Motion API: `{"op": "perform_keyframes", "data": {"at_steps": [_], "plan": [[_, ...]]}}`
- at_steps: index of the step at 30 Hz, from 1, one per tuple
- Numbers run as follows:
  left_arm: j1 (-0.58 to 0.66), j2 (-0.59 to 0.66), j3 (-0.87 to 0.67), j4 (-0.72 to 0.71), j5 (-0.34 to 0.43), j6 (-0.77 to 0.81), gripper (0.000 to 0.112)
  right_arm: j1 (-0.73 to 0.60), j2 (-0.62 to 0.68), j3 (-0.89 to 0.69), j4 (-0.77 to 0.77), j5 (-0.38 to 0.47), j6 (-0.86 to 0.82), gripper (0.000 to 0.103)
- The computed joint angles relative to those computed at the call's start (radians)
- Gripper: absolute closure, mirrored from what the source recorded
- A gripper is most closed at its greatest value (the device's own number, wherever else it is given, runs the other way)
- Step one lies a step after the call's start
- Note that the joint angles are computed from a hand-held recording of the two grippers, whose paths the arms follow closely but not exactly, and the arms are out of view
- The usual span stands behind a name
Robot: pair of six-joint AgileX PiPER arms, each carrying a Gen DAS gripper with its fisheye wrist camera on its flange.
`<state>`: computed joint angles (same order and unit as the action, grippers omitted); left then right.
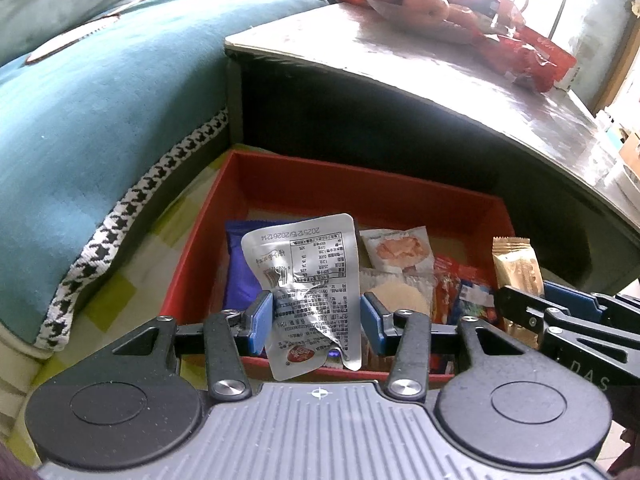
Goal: Organize snacks
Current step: 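Lift both packets and carry them over the red box, then lower both packets into the red box and open both tools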
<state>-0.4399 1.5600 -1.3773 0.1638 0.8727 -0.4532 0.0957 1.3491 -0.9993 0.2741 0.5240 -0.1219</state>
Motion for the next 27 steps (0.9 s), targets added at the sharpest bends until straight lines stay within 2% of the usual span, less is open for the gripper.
{"op": "perform_keyframes", "data": {"at_steps": [10,27], "plan": [[0.008,0.057,-0.026,0.032,-0.017,-0.016,0.057,0.007,0.081,-0.036,-0.013,-0.016,0.007,0.061],[0.015,0.07,-0.012,0.028,-0.049,0.0,0.056,0.017,0.155,-0.073,-0.011,-0.017,0.008,0.061]]}}
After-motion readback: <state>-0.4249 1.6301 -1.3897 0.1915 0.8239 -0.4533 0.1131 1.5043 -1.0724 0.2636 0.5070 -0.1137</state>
